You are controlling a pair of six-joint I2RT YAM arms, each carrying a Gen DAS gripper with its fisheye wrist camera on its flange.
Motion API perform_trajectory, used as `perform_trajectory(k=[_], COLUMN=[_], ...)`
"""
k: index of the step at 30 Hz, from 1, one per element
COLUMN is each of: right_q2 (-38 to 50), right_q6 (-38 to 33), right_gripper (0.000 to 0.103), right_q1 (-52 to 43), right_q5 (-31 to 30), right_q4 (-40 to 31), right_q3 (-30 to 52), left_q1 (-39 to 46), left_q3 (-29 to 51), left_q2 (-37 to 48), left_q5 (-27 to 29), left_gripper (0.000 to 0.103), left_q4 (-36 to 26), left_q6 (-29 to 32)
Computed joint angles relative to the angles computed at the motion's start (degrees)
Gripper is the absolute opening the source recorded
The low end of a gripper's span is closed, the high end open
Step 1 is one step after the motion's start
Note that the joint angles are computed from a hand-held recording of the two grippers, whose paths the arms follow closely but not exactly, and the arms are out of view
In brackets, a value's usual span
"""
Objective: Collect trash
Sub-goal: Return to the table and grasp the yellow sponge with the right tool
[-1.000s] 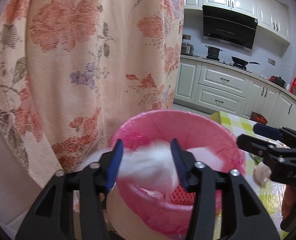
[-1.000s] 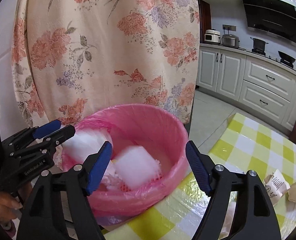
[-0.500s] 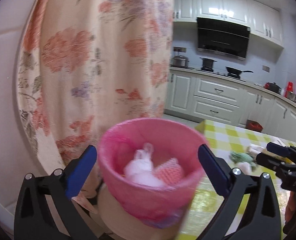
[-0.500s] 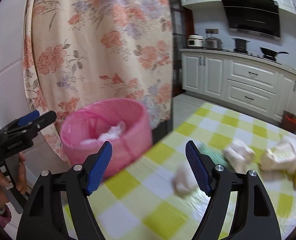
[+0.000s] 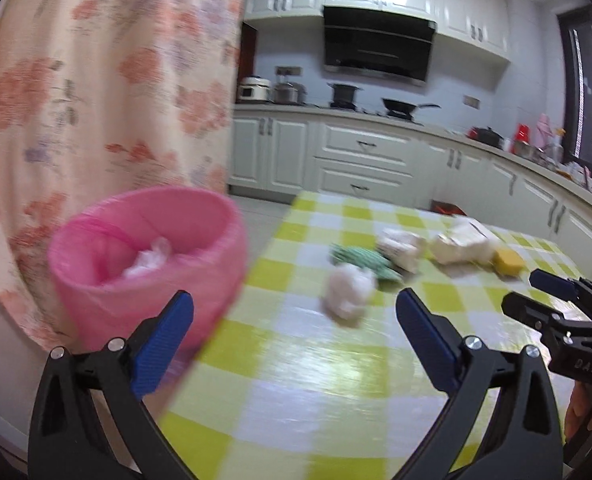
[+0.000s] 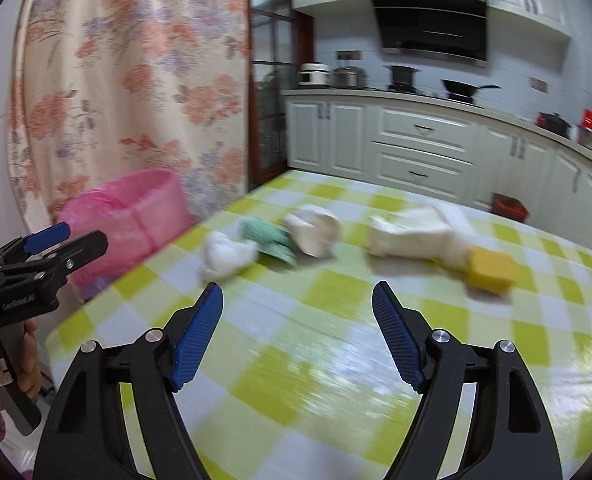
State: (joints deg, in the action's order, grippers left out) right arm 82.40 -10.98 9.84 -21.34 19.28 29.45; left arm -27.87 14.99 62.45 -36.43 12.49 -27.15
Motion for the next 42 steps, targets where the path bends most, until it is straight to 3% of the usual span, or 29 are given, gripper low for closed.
perform_trajectory(k=[7,16,27,38,42], right_q2=[7.65,23.94,37.43,43.39,44.23], right_q6=[-0.34,1.04,1.40,1.95,1.78], right_gripper=[0.074,0.074,0.079,0.079,0.072], right_q1=[-11.08,-17.04,-15.17,-14.28,-14.63], right_q5=[-2.52,0.18,6.29,7.64,6.63], right_q4=[0.04,-6.03,-16.83,-23.93,-25.63], right_q3=[4.37,21.58,42.29,52.18,53.51], left_q1=[-6.29,-0.47,8.21,12.85,13.17], left_q3=[8.82,19.32,28.95,32.43,35.06], left_q2=[17.34,30.04,39.33,43.53,45.33], left_q5=[-0.23,5.82,9.98,15.54,16.73], left_gripper=[0.098,0.098,0.098,0.097,0.082], left_q4=[4.32,2.92,-1.40,-2.91,-5.02], left_q6=[-0.37,-1.05,0.13,-0.32,-0.05])
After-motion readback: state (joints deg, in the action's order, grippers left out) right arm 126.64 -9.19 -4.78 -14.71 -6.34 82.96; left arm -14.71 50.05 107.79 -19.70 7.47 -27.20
